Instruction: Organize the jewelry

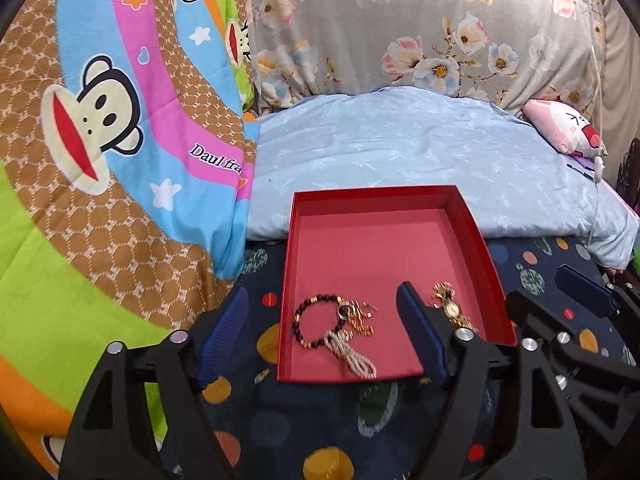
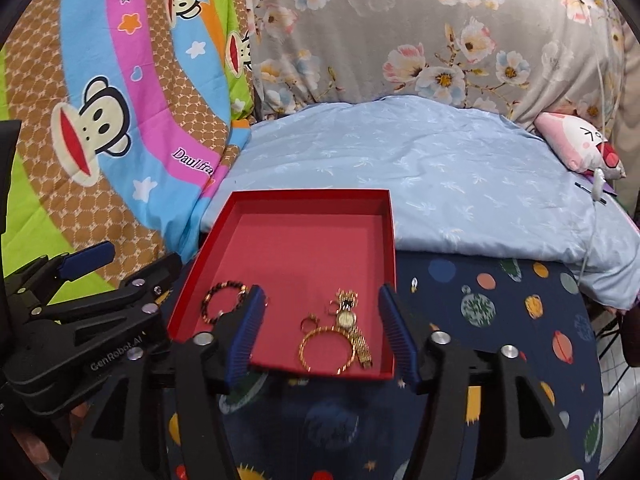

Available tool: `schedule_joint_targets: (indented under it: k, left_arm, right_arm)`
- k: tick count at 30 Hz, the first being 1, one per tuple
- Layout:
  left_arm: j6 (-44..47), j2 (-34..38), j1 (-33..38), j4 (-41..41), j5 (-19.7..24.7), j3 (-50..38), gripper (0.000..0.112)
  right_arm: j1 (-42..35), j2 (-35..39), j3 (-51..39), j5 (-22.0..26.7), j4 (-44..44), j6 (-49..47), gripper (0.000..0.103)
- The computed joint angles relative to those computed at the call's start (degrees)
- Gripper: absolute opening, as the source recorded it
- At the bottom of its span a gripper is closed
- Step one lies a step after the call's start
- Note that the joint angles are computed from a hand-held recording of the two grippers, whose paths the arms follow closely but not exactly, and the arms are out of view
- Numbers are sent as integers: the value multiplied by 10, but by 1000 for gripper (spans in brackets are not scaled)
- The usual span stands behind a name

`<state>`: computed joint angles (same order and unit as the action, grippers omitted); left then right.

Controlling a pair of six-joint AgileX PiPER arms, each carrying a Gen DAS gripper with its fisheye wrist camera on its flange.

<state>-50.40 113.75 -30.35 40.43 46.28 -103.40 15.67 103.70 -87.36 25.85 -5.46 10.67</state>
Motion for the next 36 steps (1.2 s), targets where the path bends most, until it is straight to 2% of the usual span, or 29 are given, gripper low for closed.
schedule_joint_targets:
  k: [6, 8, 11, 16, 22, 27, 30, 34, 36]
  left_arm:
    - [-100, -82, -34, 42, -11, 133, 79]
    - [-131, -95, -46, 60, -9, 162, 85]
    - [-191, -105, -73, 105, 10, 207, 90]
    - [-239, -109, -99, 122, 13, 261, 90]
    - [-289, -99, -117, 146, 10, 304, 90]
    - [-309, -77, -112, 151, -17, 318, 90]
    - [-329, -63, -110, 161, -22, 319, 90]
    - [-351, -48, -111, 179, -22, 318, 90]
    - [-367, -45, -112, 192, -20, 321, 90]
  right_arm:
    - [26, -93, 139, -36, -158, 175, 75]
    - [30, -112, 173, -44, -196, 217, 78]
    - [46, -135, 221, -42, -296, 313, 80]
    - [54, -157, 292, -57, -352, 386, 80]
    - [46, -158, 354, -96, -372, 438, 80]
    - [46, -133, 375, -116, -503, 572, 80]
    - [42, -116, 374, -125, -519, 591, 80]
    - [45, -100, 375, -125, -600, 675, 80]
    - [43, -93, 370, -127, -579, 655, 80]
